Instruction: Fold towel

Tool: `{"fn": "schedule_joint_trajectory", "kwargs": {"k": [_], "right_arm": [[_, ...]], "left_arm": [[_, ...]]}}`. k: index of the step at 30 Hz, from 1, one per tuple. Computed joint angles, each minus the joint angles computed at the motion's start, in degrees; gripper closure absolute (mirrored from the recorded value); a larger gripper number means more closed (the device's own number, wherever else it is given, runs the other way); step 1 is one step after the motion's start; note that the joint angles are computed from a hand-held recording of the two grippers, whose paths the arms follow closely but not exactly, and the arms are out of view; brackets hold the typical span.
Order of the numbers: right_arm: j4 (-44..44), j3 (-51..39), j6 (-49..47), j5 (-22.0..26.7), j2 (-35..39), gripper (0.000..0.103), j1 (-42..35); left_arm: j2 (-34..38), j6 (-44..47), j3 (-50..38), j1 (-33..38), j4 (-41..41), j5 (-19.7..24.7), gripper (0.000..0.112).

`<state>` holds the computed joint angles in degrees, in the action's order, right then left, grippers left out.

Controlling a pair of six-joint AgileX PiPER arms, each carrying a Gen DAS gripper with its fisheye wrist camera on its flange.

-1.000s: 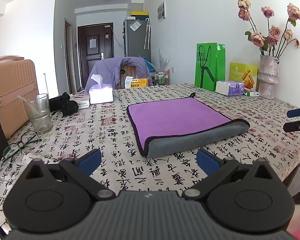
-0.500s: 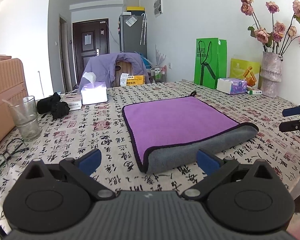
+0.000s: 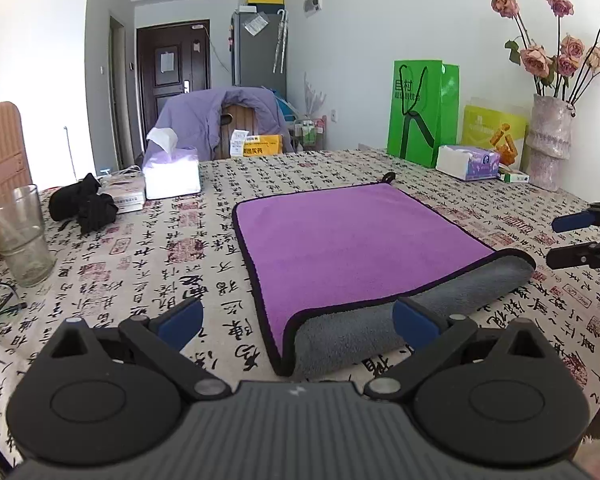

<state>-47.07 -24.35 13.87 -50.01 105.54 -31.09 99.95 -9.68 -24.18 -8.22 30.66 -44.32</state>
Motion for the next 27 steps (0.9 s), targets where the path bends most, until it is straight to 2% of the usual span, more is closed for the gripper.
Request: {"fn": "schedule_joint_trajectory", "kwargs": {"k": [5, 8, 13, 15, 17, 18, 20, 23, 24, 26, 27], "right_arm": [[-0.3, -4.4, 2.4, 4.1, 1.8, 0.003, 2.8], [-1.4, -7.1, 3.7, 6.7, 2.7, 0.013, 4.3], [-4.7, -11.2, 7.1, 11.2, 3.9, 0.025, 5.9], [-6.4, -12.6, 9.3, 12.8, 4.4, 0.034, 6.2], [-8.4, -14.0, 12.2, 14.2, 4.9, 0.037, 6.4], [-9.7, -14.6, 13.7, 14.6, 5.2, 0.04, 6.4], [-12.5, -15.4, 16.0, 14.5, 5.7, 0.054, 6.1], [-16.3, -16.2, 19.2, 14.4, 6.1, 0.071, 6.0], [-16.7, -16.3, 19.6, 14.6, 6.1, 0.076, 6.1], [-17.0, -16.5, 20.1, 15.2, 6.0, 0.079, 6.3], [-16.9, -16.4, 20.3, 15.5, 5.8, 0.081, 6.4]], "left_arm": [[1.5, 0.0, -4.0, -2.1, -0.2, 5.0, 0.009], [2.4, -0.7, -5.9, -2.8, 1.7, 7.2, 0.011], [3.6, -0.1, -9.0, -4.7, 2.2, 11.6, 0.023], [4.2, 0.3, -10.0, -5.3, 1.8, 13.0, 0.027], [4.9, -3.0, -11.3, -4.9, 5.3, 14.2, 0.033], [5.3, -5.6, -12.1, -4.7, 7.6, 15.0, 0.037], [6.0, -13.0, -13.9, -3.6, 14.5, 15.9, 0.045], [7.5, -25.8, -16.3, -1.1, 27.0, 14.7, 0.057], [7.9, -29.4, -17.1, -0.5, 30.3, 14.4, 0.065], [8.2, -32.2, -17.7, 0.1, 32.9, 14.4, 0.075], [8.3, -33.4, -18.0, 0.4, 33.9, 14.3, 0.084]]}}
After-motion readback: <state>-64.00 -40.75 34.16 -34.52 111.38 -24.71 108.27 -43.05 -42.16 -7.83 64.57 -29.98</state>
